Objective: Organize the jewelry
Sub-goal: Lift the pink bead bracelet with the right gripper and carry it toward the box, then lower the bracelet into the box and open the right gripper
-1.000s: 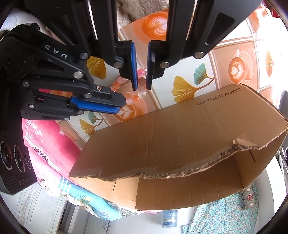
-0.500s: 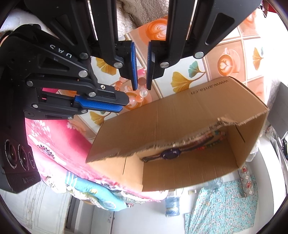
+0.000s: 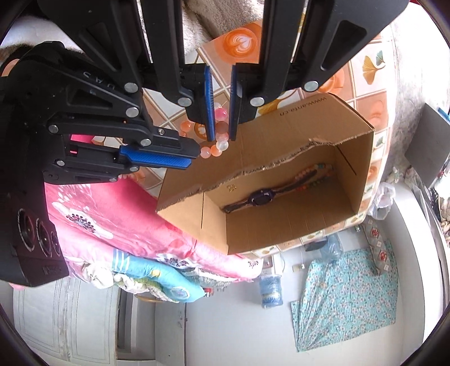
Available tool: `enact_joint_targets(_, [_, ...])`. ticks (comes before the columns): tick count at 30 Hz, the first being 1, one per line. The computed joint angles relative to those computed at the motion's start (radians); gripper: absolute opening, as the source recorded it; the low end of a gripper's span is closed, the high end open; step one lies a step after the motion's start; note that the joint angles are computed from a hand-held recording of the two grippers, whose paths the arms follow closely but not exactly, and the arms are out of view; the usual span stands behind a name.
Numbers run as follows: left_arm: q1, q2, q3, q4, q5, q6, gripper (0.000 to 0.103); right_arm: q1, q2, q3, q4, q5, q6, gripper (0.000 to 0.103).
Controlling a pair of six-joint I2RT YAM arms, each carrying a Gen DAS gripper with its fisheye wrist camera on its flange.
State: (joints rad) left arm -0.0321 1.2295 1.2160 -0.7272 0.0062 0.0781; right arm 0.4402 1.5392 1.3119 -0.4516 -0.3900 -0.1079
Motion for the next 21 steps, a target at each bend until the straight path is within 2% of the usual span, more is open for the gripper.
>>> enact_joint_targets(11, [-0.008,-0.011,0.052,0.003,-0.011,0.027,0.009,-0.021,-0.032,0.005,0.031,-0.016,-0.007,0.008])
enact_joint_targets(18, [0.038,0.053,0.163,0.003,0.058,0.064,0.009,-0.04,0.031,0.131,0.001,-0.049,0.0,0.008])
enact_joint_targets(21, [0.067,0.116,0.246,-0.005,0.111,0.081,0.009,-0.054,0.103,0.239,-0.049,-0.078,-0.006,0.008])
